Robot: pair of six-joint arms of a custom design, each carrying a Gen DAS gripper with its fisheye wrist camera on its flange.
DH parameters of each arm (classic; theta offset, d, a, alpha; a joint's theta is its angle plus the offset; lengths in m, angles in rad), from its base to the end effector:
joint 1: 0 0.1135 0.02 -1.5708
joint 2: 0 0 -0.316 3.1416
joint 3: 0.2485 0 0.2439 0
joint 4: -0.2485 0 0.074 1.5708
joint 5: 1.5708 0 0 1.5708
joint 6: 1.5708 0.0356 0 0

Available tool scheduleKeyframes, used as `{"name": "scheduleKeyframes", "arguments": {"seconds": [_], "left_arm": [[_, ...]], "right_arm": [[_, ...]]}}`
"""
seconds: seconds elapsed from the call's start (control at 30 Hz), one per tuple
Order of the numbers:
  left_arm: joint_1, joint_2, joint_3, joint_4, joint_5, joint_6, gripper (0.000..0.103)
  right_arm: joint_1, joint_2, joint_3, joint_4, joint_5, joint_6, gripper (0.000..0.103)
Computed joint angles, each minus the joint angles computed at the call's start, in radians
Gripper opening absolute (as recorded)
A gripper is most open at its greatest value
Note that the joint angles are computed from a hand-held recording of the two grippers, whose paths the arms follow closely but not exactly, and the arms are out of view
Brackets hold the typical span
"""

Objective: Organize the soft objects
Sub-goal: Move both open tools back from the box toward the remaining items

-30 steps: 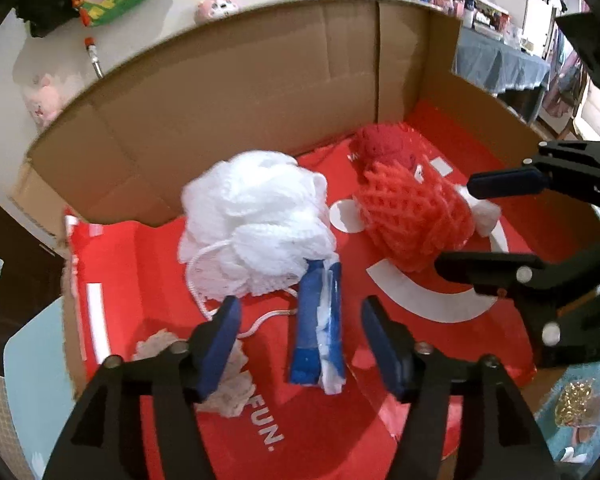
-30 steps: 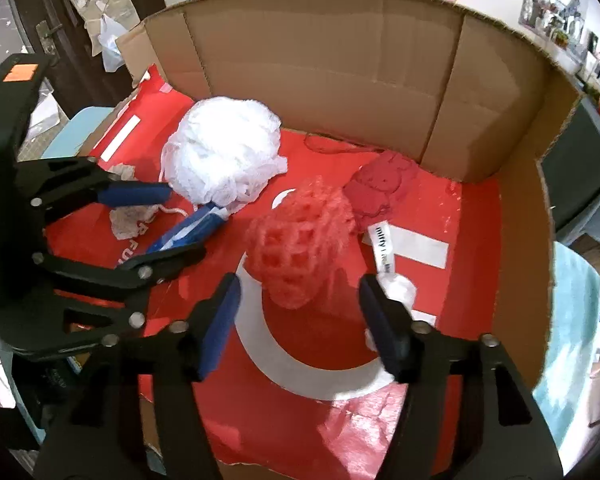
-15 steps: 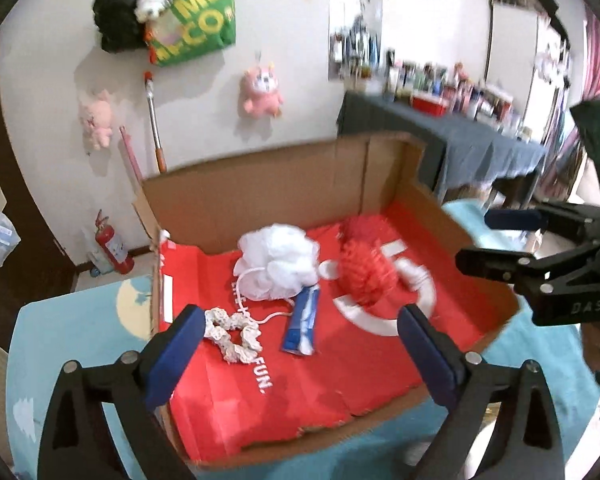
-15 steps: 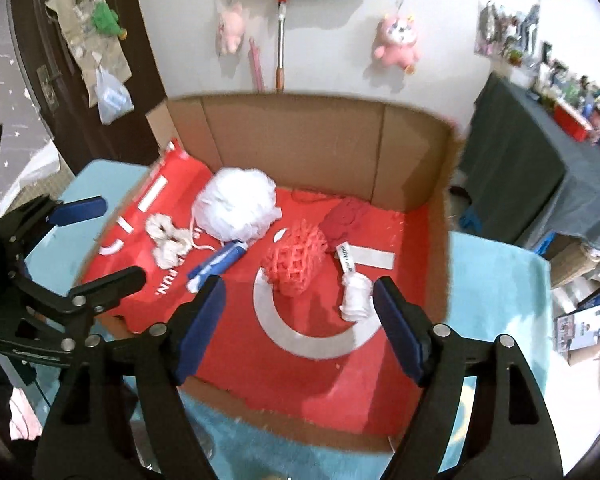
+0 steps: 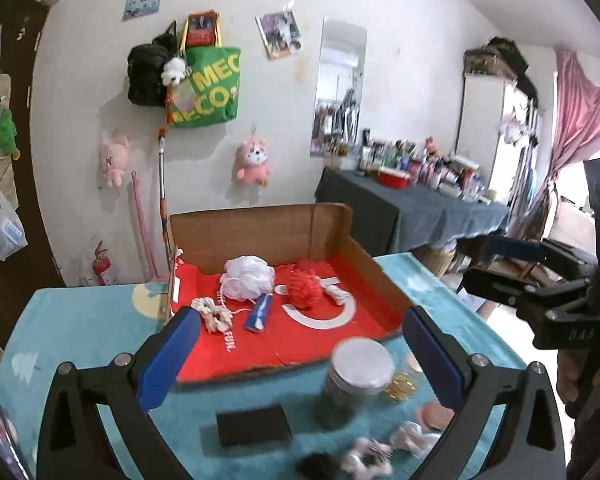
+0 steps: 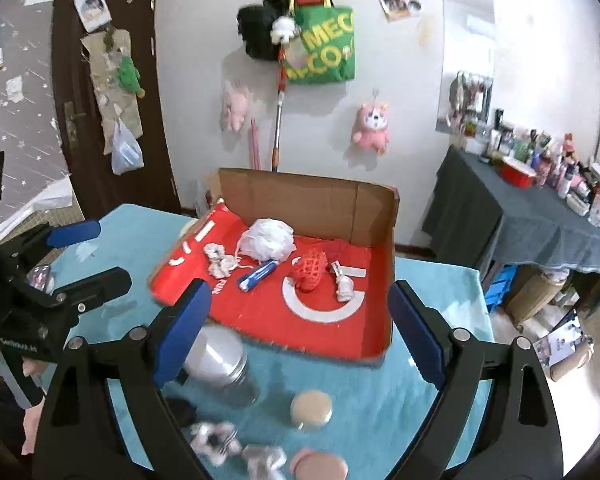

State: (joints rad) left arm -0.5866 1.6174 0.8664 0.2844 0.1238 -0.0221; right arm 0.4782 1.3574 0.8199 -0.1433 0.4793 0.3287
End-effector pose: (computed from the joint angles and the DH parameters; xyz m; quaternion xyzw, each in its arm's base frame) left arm 0.2858 -0.1952 0.2625 0.2678 0.8071 -0.2071 0.4836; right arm 0.2463 0.1092 0.2864 0.0364 0.8820 -0.0329 0.4687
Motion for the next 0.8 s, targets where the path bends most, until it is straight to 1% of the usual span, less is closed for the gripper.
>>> {"name": "scheduleKeyframes", "arguments": {"seconds": [0.1, 0.27, 0.33, 0.43, 0.53, 0.6, 0.67, 0.73, 0.8], "left_arm": [[-0.02, -0.061, -0.134, 0.116, -0.017, -0.019, 0.103], [-0.076, -0.105, -0.335, 0.329, -0.113, -0.049, 0.103], [-0.099, -0.1, -0.394, 0.404, -0.16, -0.057, 0.103], [-0.122, -0.073, -0.461, 0.492, -0.198, -0.087, 0.103], [-0.137, -0.024, -0.506, 0.577, -0.231, -0.104, 0.103], [-0.146, 0.034, -0.525, 0.637, -0.251, -0.113, 0.103], [-0.153, 0.08, -0.537, 0.673, -0.253, -0.116, 0.103], [-0.159, 0.134, -0.55, 0.711, -0.245, -0.12, 0.103], [-0.155, 0.184, -0.549, 0.729, -0.229, -0.132, 0.103]], "right_arm": [[0.15, -0.07, -0.096, 0.015, 0.182, 0.081, 0.091], [0.339, -0.109, -0.216, 0.015, 0.382, 0.272, 0.092], [0.401, -0.097, -0.244, -0.022, 0.453, 0.369, 0.092], [0.478, -0.054, -0.273, -0.095, 0.549, 0.541, 0.092], [0.528, -0.007, -0.305, -0.127, 0.58, 0.67, 0.092], [0.539, 0.039, -0.327, -0.118, 0.576, 0.72, 0.092], [0.546, 0.108, -0.347, -0.092, 0.577, 0.77, 0.092], [0.541, 0.156, -0.383, -0.025, 0.558, 0.787, 0.092], [0.528, 0.202, -0.427, 0.071, 0.525, 0.786, 0.092]]}}
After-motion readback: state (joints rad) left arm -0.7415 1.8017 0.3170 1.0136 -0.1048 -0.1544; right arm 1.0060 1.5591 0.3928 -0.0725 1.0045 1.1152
